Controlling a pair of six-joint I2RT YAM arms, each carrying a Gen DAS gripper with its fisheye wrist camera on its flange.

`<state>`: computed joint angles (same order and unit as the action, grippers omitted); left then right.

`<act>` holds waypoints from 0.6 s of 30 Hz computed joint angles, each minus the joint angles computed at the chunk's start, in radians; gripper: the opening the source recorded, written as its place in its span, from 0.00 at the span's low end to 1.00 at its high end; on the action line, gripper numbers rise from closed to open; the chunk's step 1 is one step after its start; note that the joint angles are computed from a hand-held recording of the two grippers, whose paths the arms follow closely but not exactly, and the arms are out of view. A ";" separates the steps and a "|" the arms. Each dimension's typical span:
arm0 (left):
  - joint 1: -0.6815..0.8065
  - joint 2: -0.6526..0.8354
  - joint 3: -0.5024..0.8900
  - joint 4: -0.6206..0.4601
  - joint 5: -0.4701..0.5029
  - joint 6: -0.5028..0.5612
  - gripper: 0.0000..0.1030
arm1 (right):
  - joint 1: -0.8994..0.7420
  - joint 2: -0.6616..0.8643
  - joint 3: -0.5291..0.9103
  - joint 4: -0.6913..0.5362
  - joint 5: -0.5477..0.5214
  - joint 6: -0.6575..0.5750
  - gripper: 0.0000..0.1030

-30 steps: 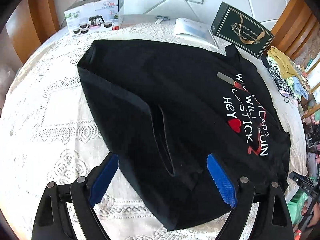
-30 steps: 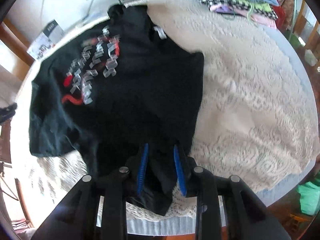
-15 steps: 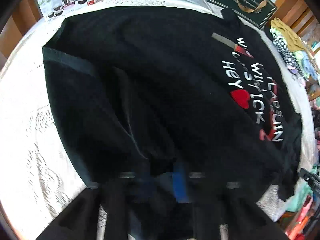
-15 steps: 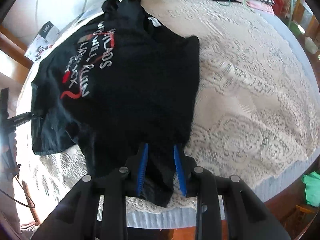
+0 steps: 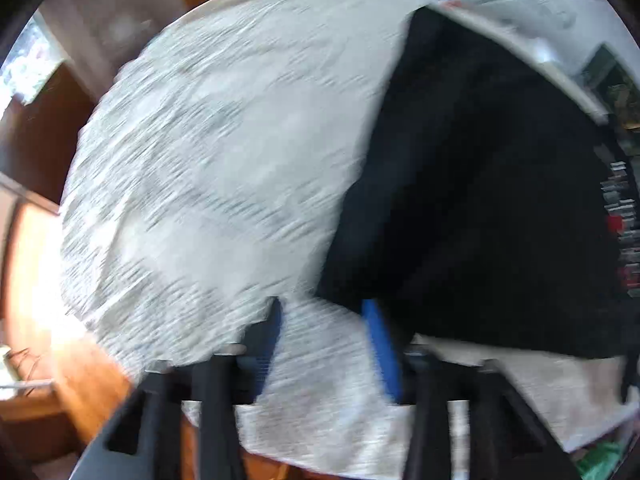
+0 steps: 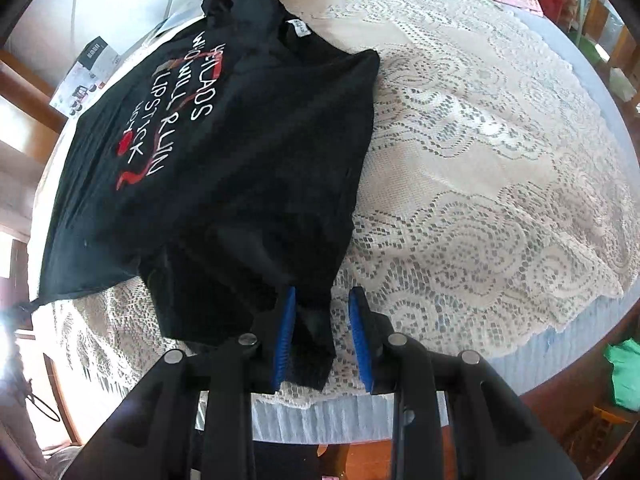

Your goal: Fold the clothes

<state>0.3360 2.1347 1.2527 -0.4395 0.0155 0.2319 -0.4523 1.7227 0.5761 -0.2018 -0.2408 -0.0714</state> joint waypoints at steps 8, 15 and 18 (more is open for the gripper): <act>0.002 -0.043 -0.096 0.095 0.109 0.032 0.78 | -0.003 -0.083 -0.049 -0.003 0.003 -0.014 0.68; -0.021 0.027 -0.054 0.111 0.111 0.091 0.78 | 0.098 -0.038 -0.085 0.064 0.033 0.017 0.68; -0.041 0.038 -0.066 0.159 0.106 0.096 0.78 | 0.124 -0.029 -0.090 0.086 0.055 0.022 0.68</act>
<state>0.2947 2.1728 1.1865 -0.2807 0.1218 0.3283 -0.3279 1.6941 0.4857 -0.1161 -0.1855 -0.0490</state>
